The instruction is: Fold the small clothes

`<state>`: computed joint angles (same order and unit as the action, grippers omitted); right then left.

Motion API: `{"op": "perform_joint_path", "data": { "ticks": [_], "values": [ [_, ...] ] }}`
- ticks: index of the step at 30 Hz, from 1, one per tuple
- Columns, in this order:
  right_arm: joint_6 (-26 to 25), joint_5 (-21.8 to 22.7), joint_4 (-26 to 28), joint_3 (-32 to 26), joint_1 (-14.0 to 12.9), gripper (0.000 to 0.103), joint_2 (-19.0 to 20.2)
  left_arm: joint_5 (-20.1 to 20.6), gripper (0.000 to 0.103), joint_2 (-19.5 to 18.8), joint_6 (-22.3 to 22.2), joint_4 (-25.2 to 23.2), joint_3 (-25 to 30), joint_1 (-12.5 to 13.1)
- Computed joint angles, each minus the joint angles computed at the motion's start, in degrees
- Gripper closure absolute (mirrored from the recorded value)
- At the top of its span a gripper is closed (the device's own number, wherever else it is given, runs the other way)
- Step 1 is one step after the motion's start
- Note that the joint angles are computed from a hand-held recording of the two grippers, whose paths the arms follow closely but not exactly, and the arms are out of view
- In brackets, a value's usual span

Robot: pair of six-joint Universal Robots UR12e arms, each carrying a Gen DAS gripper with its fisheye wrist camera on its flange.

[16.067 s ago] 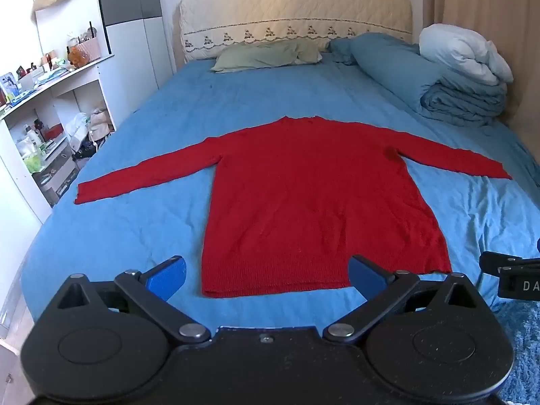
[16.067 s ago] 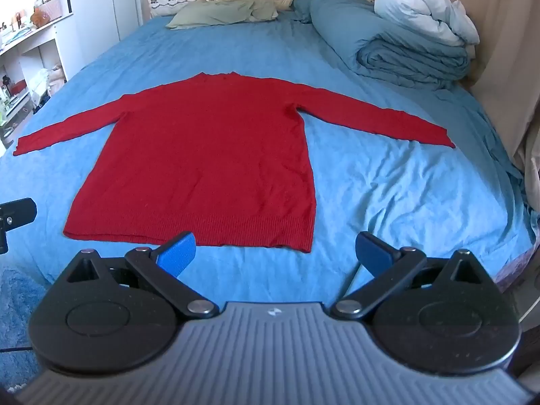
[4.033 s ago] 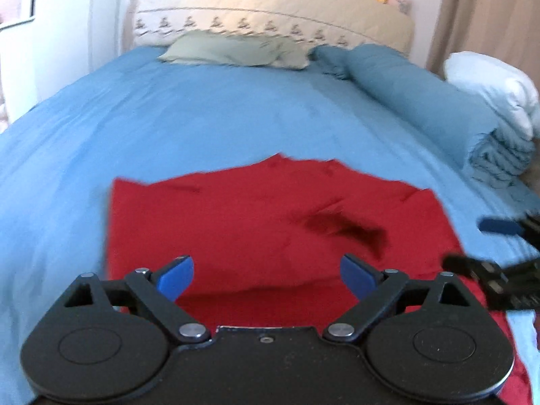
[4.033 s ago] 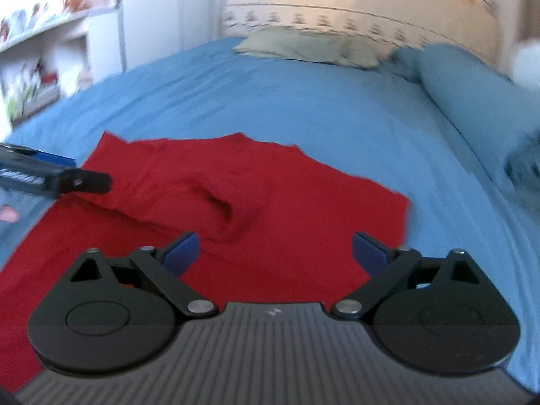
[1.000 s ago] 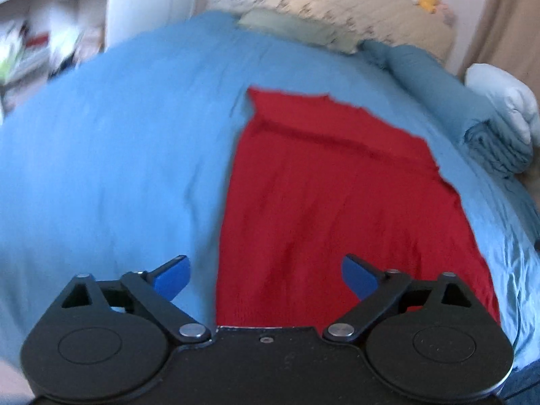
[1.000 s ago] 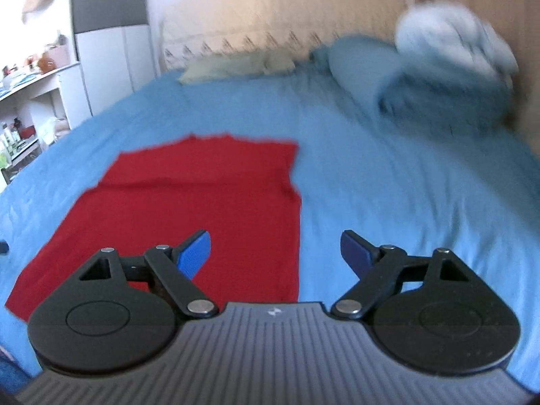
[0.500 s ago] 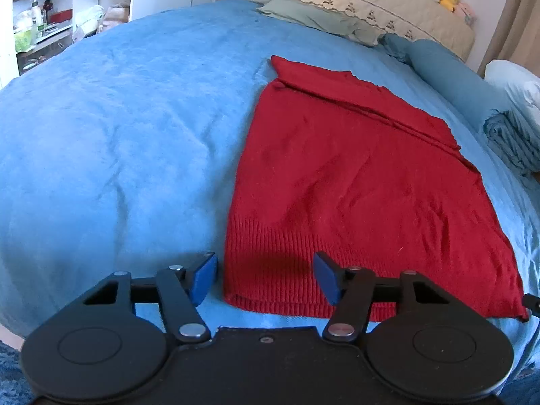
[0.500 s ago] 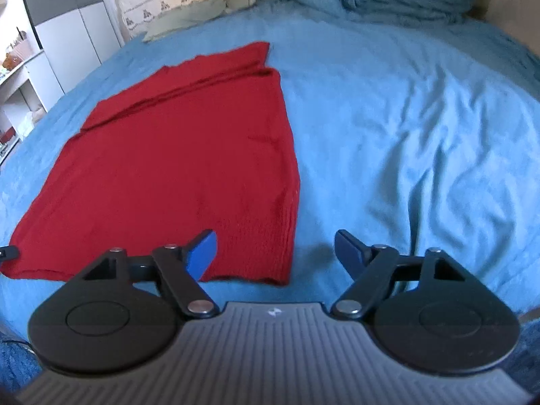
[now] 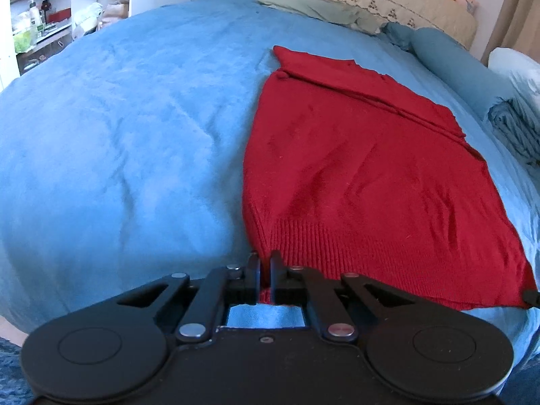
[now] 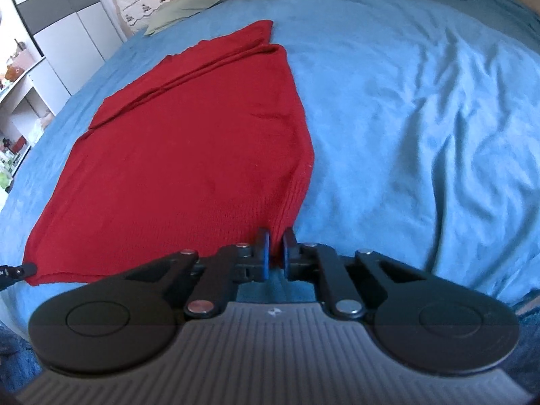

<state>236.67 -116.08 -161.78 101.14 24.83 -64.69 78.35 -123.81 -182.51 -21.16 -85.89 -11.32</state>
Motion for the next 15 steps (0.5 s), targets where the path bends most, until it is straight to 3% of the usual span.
{"op": "perform_joint_path", "data": {
  "ticks": [8, 11, 15],
  "values": [
    [-0.4, 1.3, -8.8, 0.7, -1.5, 0.082, -2.2, -7.0, 0.099, 0.5, -4.1, 1.9, 3.6, 1.4],
    [-2.7, 2.3, -12.3, -1.1, -3.2, 0.082, -2.3, -8.8, 0.099, -1.8, -7.1, 2.4, 9.1, 1.4],
    [-6.8, 4.8, -15.8, -5.8, -6.8, 0.082, -0.8, -7.6, 0.099, -7.6, -10.5, 1.2, 21.2, 0.4]
  ]
}}
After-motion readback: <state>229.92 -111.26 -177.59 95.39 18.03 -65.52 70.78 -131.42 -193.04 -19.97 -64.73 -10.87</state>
